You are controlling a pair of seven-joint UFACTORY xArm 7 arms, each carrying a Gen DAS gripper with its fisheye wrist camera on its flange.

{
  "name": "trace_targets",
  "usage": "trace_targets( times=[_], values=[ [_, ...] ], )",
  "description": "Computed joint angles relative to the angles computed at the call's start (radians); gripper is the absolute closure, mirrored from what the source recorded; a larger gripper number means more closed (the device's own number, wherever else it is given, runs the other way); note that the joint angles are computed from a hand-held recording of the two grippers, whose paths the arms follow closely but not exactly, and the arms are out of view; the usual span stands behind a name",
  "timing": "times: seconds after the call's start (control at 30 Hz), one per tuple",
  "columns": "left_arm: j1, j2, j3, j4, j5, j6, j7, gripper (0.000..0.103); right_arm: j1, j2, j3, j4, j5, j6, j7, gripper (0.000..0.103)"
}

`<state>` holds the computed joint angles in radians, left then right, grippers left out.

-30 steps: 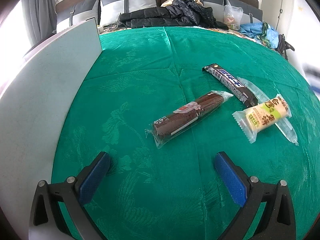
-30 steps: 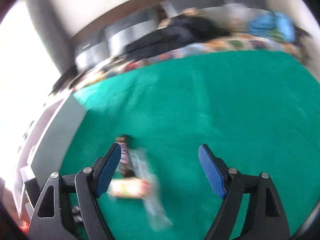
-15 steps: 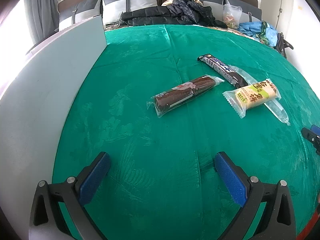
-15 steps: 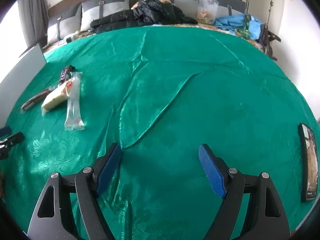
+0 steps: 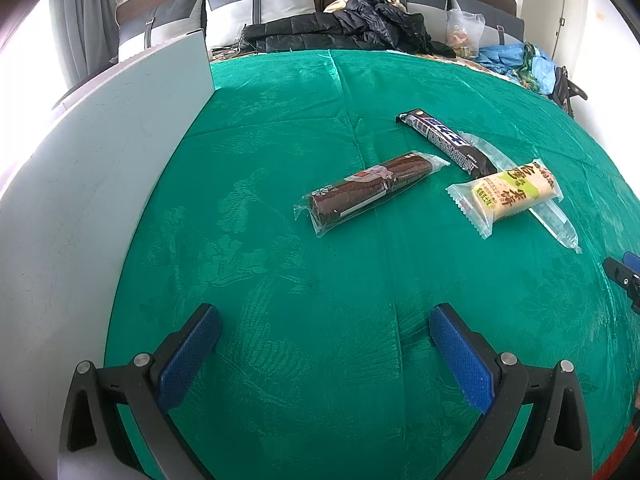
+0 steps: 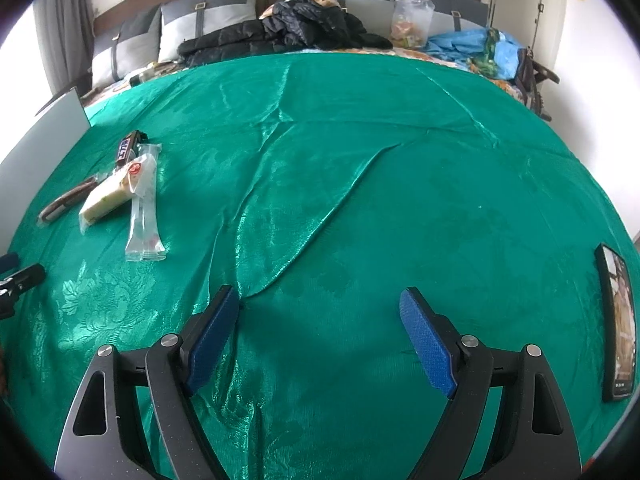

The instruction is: Organize snacks

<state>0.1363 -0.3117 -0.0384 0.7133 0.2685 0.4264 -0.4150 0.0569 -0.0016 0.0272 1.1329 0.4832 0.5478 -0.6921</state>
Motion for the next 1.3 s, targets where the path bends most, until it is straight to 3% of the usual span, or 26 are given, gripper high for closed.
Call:
trace_targets(
  times=[0.93, 1.1, 1.2, 1.3],
  values=[
    [-0.004, -0.001, 0.003, -0.003, -0.002, 0.0, 0.005, 0.0, 0.0, -0.001, 0.0, -0.001, -0.001, -0.001, 0.002, 0.018],
    [-0.056, 0.015, 0.058, 0.049, -0.106, 0.092, 0.155, 0.0, 0.0, -0.002, 0.0, -0.002, 0.0, -0.001, 0.001, 0.017],
    [-0.08, 0.11, 0.1, 0.207, -0.212, 0.237, 0.304, 0.0, 0.0, -0.002, 0.0, -0.003, 0.0, -0.001, 0.001, 0.017],
    [-0.079, 0.193, 0.114, 0.34, -0.289, 0.296, 0.439, 0.0, 0.001, -0.002, 0.0, -0.002, 0.0, -0.001, 0.001, 0.017]
  ],
)
